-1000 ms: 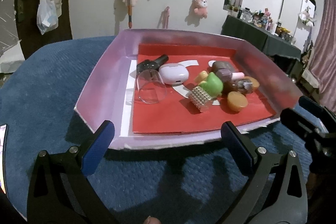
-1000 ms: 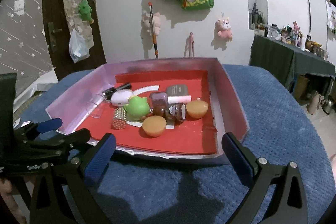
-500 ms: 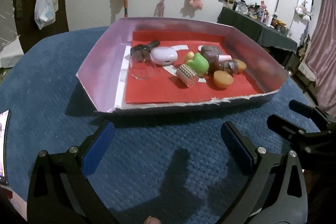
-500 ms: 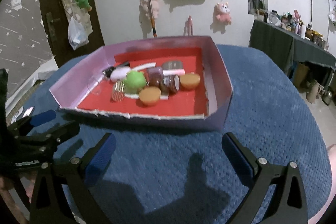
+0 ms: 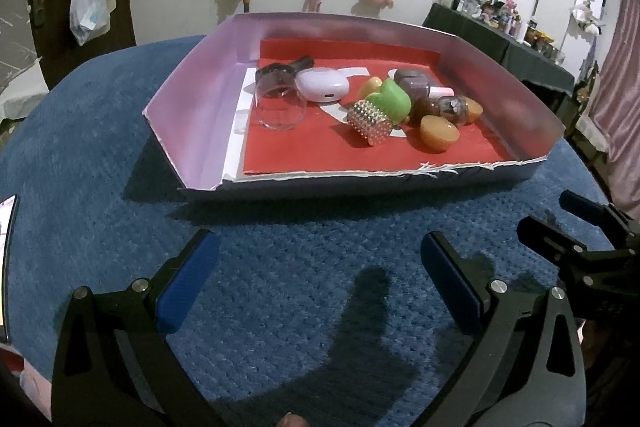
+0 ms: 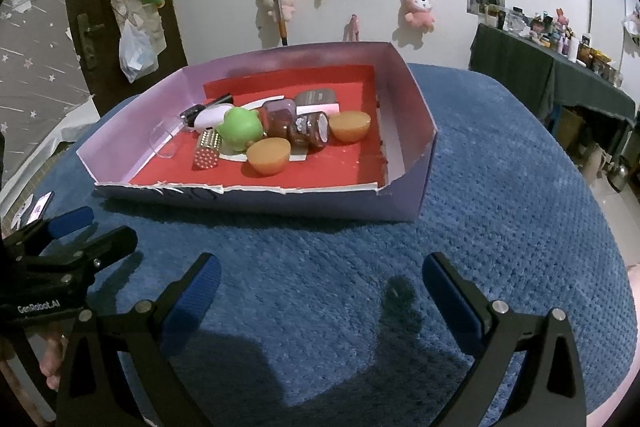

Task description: Organize rigid objects

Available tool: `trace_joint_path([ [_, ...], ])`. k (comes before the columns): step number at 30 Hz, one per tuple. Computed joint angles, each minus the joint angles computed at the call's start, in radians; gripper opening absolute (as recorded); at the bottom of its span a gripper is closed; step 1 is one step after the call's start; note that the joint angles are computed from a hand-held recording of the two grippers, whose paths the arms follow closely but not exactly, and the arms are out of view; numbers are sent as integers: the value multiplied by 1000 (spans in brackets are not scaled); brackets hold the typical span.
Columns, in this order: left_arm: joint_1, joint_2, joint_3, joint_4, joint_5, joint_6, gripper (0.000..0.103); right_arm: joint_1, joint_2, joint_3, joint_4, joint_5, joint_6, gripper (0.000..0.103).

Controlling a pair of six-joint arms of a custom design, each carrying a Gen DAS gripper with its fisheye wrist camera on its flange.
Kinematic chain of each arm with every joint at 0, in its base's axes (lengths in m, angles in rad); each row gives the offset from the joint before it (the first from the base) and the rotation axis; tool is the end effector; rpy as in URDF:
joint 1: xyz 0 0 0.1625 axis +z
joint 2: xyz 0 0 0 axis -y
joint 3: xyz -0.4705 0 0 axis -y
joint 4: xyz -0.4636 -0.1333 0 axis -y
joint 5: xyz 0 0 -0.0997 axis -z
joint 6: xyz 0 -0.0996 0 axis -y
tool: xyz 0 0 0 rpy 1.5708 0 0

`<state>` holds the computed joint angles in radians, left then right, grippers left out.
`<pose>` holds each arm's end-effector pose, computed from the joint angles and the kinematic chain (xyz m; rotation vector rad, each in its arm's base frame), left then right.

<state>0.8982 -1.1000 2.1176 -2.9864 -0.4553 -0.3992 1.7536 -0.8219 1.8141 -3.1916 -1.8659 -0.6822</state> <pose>-0.1783 -0.5814 0.1856 0.0250 2.1603 -1.0545 0.2318 -0.6797 0.1005 0.9810 -2.4263 0.7274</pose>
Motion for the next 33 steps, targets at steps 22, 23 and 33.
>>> trace_joint_path([
  [22,15,11,-6,67,17,-46,103,-9,19,-5,2,-23,0,103],
  [23,15,12,-7,71,19,-48,103,-9,19,-5,1,-24,0,103],
  [33,15,13,-5,61,19,-41,103,-9,19,-4,0,-25,-1,103],
])
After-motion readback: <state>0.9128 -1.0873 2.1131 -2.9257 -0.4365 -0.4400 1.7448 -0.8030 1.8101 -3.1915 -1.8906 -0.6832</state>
